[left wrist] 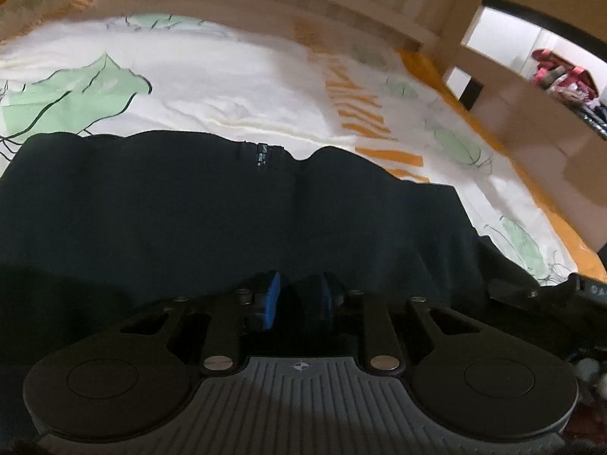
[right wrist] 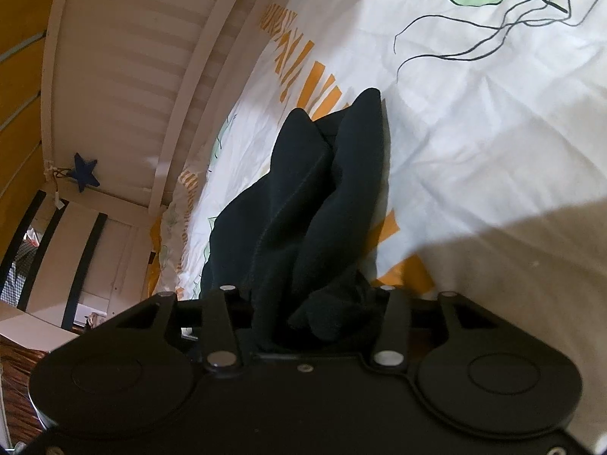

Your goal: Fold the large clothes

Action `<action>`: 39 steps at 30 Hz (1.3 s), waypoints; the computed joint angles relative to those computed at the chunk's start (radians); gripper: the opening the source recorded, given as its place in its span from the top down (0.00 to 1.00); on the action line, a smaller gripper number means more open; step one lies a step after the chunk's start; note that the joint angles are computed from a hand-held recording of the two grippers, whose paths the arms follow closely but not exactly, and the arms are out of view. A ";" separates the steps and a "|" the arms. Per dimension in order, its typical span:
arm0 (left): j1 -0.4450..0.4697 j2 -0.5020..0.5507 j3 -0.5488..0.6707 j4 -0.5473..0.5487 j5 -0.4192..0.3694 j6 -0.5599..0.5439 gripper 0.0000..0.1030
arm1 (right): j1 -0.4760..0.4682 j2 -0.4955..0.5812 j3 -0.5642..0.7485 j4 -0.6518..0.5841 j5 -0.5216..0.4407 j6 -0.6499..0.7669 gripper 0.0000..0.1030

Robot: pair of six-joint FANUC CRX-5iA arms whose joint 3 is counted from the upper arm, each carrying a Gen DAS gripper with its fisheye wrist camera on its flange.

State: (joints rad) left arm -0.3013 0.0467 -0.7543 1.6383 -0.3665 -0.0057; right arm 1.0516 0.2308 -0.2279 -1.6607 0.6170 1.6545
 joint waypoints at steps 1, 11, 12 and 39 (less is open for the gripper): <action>-0.006 -0.004 -0.004 0.018 0.007 -0.010 0.77 | -0.002 0.001 0.002 -0.002 -0.001 0.003 0.47; -0.074 -0.128 -0.100 0.174 0.075 -0.120 0.78 | 0.000 0.001 0.002 -0.001 0.001 0.001 0.47; -0.119 -0.150 -0.119 0.282 0.107 -0.203 0.78 | 0.000 0.001 0.002 -0.001 0.002 0.000 0.47; 0.568 -0.215 -0.120 -0.332 -0.338 0.212 0.73 | -0.119 0.127 0.499 -0.624 0.007 1.242 0.68</action>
